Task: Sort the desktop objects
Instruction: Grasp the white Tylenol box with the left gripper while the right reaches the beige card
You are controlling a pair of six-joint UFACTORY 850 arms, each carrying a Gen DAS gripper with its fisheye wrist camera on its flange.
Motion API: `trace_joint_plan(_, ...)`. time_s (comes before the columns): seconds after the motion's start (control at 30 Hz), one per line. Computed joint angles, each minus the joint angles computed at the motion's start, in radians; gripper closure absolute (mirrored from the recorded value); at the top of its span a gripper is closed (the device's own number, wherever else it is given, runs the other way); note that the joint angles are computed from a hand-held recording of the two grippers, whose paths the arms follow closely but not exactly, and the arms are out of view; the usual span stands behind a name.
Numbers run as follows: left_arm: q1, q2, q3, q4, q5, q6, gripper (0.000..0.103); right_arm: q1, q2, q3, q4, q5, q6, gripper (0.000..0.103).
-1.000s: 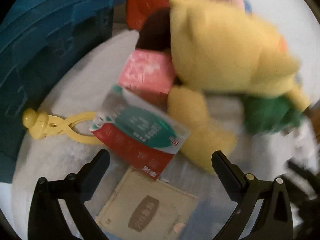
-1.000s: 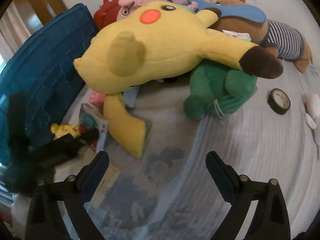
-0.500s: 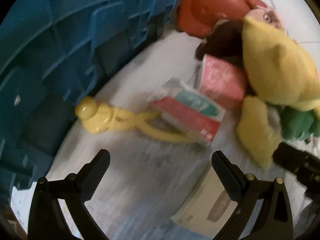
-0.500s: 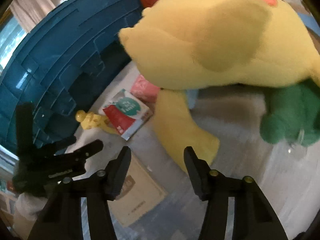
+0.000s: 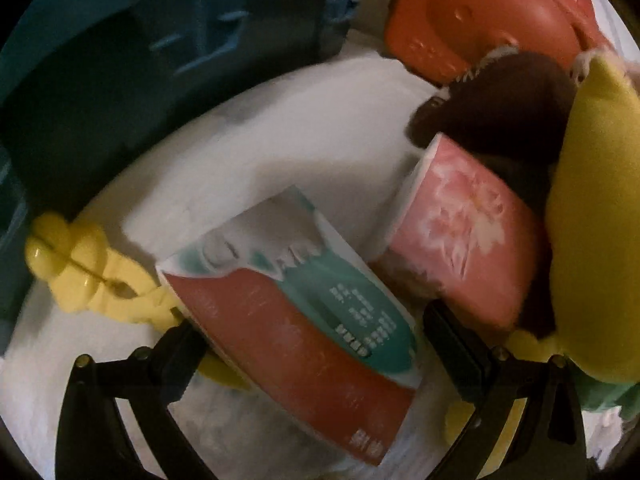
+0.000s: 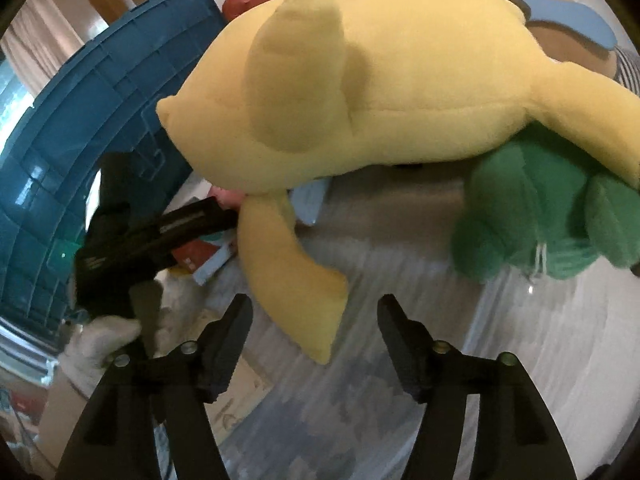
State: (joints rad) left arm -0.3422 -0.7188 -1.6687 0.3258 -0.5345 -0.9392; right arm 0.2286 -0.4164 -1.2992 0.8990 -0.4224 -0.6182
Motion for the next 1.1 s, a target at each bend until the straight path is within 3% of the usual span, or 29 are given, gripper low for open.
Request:
trace_joint_plan(0.13, 0.012, 0.063, 0.094, -0.066, 0.034, 0.146, 0.004, -0.002, -0.015, -0.008, 0.021, -0.022, -0.020, 0.037)
trace_joint_plan(0.27, 0.029, 0.168, 0.235, -0.159, 0.059, 0.323, 0.047, 0.000, -0.011, 0.003, 0.055, -0.034, -0.050, 0.037)
trace_joint_plan(0.3, 0.031, 0.194, 0.270, -0.172, 0.062, 0.357, 0.053, 0.001, -0.009, 0.006, 0.064, -0.037, -0.057, 0.036)
trace_joint_plan(0.37, 0.027, 0.232, 0.323, -0.115, 0.066, 0.340, 0.054, 0.007, -0.005, 0.011, 0.071, -0.045, -0.069, 0.036)
trace_joint_plan(0.57, 0.015, 0.299, 0.400, -0.088, 0.137, 0.377, 0.054, 0.040, 0.003, 0.015, 0.017, -0.060, -0.046, 0.034)
trace_joint_plan(0.67, 0.009, 0.305, 0.387, -0.056, 0.179, 0.409, 0.053, 0.043, 0.016, 0.030, 0.016, -0.060, -0.045, 0.018)
trace_joint_plan(0.73, 0.009, 0.279, 0.346, -0.044, 0.171, 0.451, 0.032, 0.045, 0.028, 0.042, 0.003, -0.056, -0.026, 0.015)
trace_joint_plan(0.77, 0.006, 0.267, 0.328, -0.027, 0.160, 0.457, 0.014, 0.045, 0.030, 0.046, 0.002, -0.053, -0.022, 0.015)
trace_joint_plan(0.8, 0.003, 0.254, 0.311, -0.011, 0.149, 0.464, 0.008, 0.045, 0.035, 0.052, 0.009, -0.051, -0.025, 0.015)
trace_joint_plan(0.93, 0.002, 0.209, 0.245, -0.082, 0.108, 0.680, 0.008, 0.051, 0.054, 0.078, 0.009, -0.043, -0.011, 0.015)
trace_joint_plan(1.07, 0.004, 0.137, 0.164, -0.107, 0.018, 0.846, 0.008, 0.060, 0.059, 0.089, -0.007, -0.029, 0.040, 0.014)
trace_joint_plan(1.1, 0.004, 0.120, 0.151, -0.097, 0.001, 0.876, 0.001, 0.061, 0.065, 0.097, -0.010, -0.023, 0.050, 0.014)
